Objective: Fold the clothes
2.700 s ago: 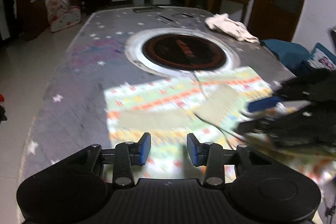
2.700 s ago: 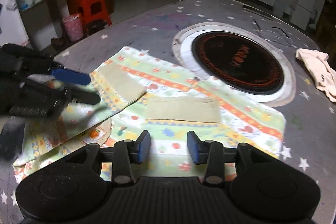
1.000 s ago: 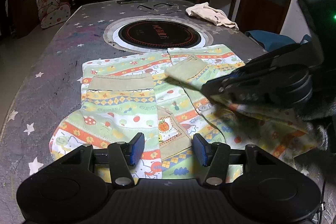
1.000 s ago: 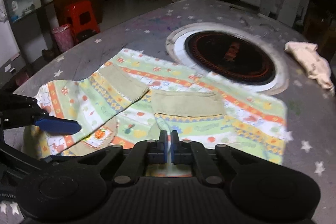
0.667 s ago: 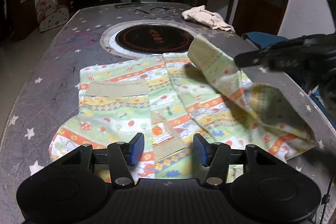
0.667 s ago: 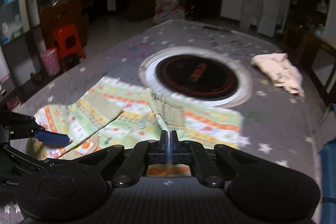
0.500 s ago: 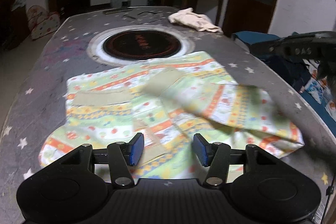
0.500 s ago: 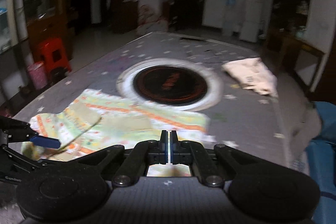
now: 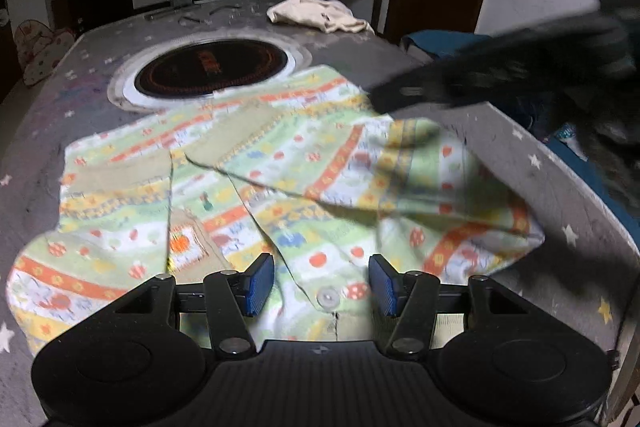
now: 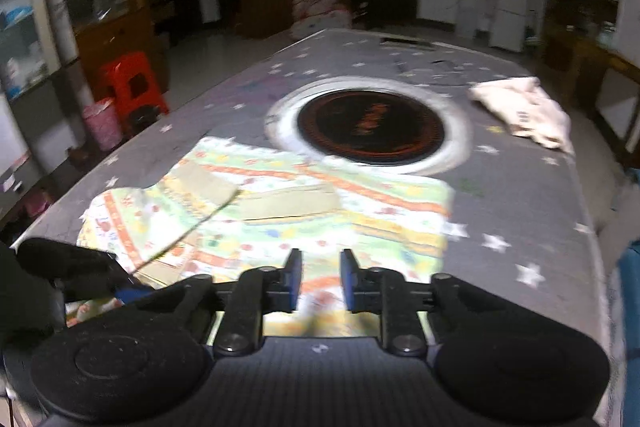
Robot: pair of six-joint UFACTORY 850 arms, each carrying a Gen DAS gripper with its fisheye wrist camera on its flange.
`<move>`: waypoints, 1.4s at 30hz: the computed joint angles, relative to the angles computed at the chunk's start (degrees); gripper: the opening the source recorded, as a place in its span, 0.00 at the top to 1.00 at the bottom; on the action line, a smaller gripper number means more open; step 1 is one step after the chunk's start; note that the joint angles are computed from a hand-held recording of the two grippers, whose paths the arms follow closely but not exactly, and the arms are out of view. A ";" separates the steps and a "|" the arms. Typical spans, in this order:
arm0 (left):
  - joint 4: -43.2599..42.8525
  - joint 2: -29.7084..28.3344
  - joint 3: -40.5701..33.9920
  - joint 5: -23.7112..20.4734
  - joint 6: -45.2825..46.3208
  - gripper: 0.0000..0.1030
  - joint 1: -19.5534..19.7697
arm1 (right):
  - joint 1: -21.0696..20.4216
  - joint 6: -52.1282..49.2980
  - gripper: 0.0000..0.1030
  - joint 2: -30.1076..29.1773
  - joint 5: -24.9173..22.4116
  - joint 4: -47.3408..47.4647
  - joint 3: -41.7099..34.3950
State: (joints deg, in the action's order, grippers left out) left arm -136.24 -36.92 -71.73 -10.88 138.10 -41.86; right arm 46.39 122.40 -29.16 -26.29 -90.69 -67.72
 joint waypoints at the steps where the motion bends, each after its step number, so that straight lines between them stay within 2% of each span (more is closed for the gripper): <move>1: -3.05 0.12 0.47 -0.37 3.69 0.46 -0.12 | -0.15 -1.86 0.77 -1.34 0.98 0.92 -1.64; 2: -4.71 0.22 0.83 -0.72 5.89 0.46 -0.18 | -0.29 -3.90 0.76 -2.68 1.94 2.03 -3.32; 4: -3.14 0.40 1.28 -1.43 4.72 0.46 0.00 | -0.56 -8.66 0.73 -5.35 3.61 4.92 -6.70; 5: -1.74 0.52 1.49 -1.83 3.42 0.46 0.14 | -0.65 -12.21 0.68 -7.00 4.01 7.36 -8.81; 12: 3.92 1.31 3.08 -4.43 -1.66 0.45 0.86 | -1.56 -33.74 0.67 -15.14 4.32 24.83 -19.37; 14: 4.09 1.41 3.33 -4.85 -1.72 0.45 0.96 | -1.37 -34.66 0.68 -15.97 3.30 25.10 -20.22; 16: 4.21 1.46 3.46 -5.13 -1.77 0.45 1.03 | -1.16 -33.84 0.83 -16.23 2.32 24.06 -20.37; 17: 4.23 1.46 3.45 -5.07 -1.78 0.44 1.00 | -1.13 -33.47 0.87 -16.03 1.94 23.99 -20.16; 18: 4.25 1.46 3.42 -5.01 -1.78 0.44 0.97 | -1.15 -32.56 0.91 -15.69 1.97 23.35 -19.70; 21: 4.32 1.46 3.36 -4.83 -1.78 0.42 0.88 | -1.20 -27.95 0.95 -14.33 2.69 19.44 -17.66; 24: 4.38 1.46 3.30 -4.66 -1.79 0.42 0.79 | -0.72 -22.37 0.96 -12.97 1.89 14.19 -15.70; 29: 4.38 1.45 3.24 -4.51 -1.69 0.41 0.68 | -0.92 -14.49 0.96 -10.15 3.27 8.26 -12.24; 32: 4.16 1.44 3.29 -4.63 -1.42 0.40 0.68 | -1.79 -9.63 0.96 -10.10 5.93 6.28 -11.76; 38: 3.71 1.42 3.39 -4.88 -0.87 0.39 0.69 | -3.70 7.38 0.95 -10.45 10.72 -4.10 -10.98; 42: 3.42 1.40 3.46 -5.05 -0.52 0.39 0.69 | -4.23 16.20 0.96 -9.60 11.62 -11.06 -9.39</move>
